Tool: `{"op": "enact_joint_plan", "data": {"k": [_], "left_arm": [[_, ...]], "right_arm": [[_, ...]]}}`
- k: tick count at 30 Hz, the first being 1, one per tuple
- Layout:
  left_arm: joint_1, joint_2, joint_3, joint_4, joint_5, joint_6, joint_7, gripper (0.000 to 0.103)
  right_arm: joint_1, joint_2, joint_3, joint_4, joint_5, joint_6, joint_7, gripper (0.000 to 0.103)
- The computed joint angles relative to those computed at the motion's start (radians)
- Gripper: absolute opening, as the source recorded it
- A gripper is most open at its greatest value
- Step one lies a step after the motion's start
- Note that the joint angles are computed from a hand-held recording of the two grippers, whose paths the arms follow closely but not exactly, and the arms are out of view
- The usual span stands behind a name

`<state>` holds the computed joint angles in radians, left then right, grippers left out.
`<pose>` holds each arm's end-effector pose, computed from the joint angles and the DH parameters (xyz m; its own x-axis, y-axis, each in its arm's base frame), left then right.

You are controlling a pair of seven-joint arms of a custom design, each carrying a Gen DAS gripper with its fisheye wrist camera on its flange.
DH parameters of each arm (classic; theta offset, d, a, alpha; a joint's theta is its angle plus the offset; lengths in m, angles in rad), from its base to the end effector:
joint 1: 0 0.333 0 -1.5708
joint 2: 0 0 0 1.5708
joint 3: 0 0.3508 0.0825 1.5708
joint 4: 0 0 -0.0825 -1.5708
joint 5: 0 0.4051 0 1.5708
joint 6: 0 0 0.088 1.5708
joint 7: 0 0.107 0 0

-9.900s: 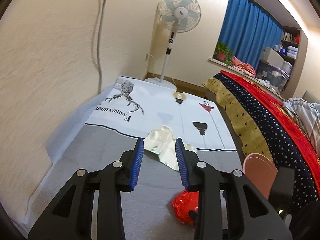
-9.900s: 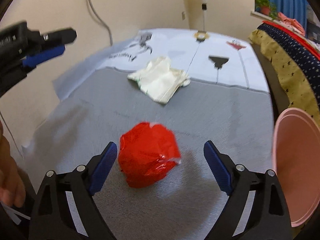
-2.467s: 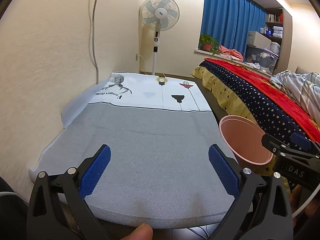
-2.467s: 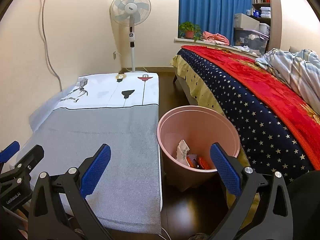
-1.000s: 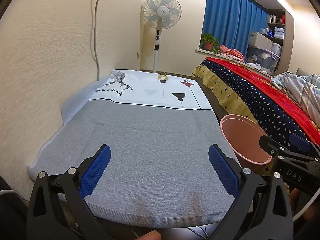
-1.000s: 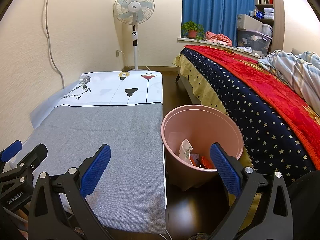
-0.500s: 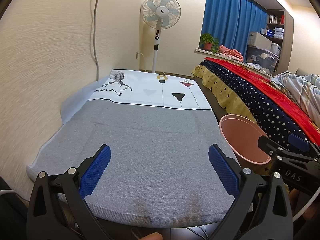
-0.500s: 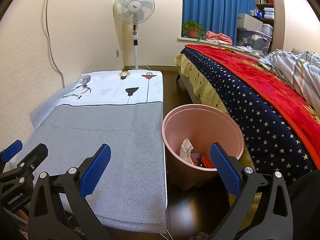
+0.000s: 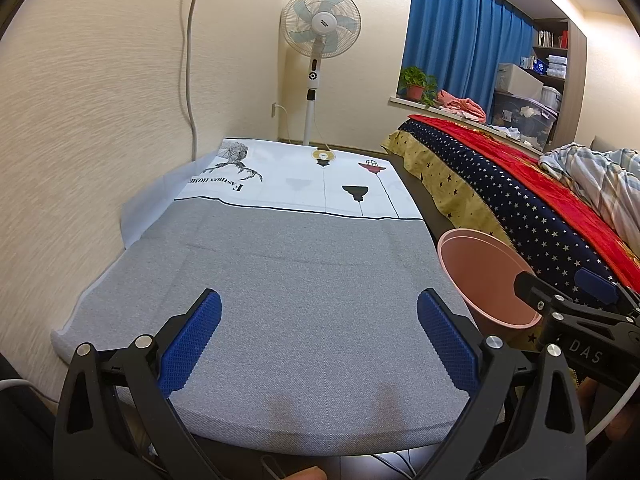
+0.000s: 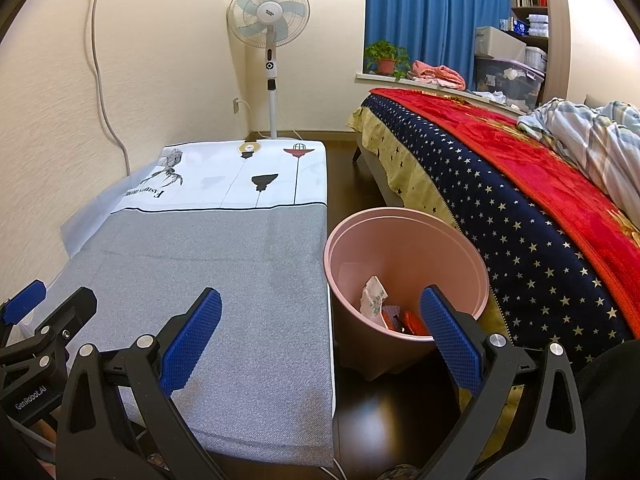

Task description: Collect trash

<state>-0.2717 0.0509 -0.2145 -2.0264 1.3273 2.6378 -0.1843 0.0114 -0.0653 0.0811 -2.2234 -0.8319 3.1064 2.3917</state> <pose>0.5343 -0.3081 0.4950 0.1632 -0.9798 0.1161 -0.5111 -0.1846 -0.8395 0.5572 0.1151 0.5184 0.0770 -0.9966 0.0290 -0.5702 -0.0679 -0.8187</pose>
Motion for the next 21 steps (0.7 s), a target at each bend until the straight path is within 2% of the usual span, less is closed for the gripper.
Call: {"op": "enact_joint_plan", "data": {"k": [12,21], "left_arm": [[0.001,-0.001,0.001,-0.001,0.000,0.003,-0.001,0.095],[-0.020,0.006,-0.010,0.011,-0.004,-0.034,-0.007,0.095]], "right_arm": [[0.002,-0.001,0.002,-0.002,-0.012,-0.002,0.015,0.098],[0.003,-0.001,0.002,-0.001,-0.035,-0.004,0.038,0.098]]}}
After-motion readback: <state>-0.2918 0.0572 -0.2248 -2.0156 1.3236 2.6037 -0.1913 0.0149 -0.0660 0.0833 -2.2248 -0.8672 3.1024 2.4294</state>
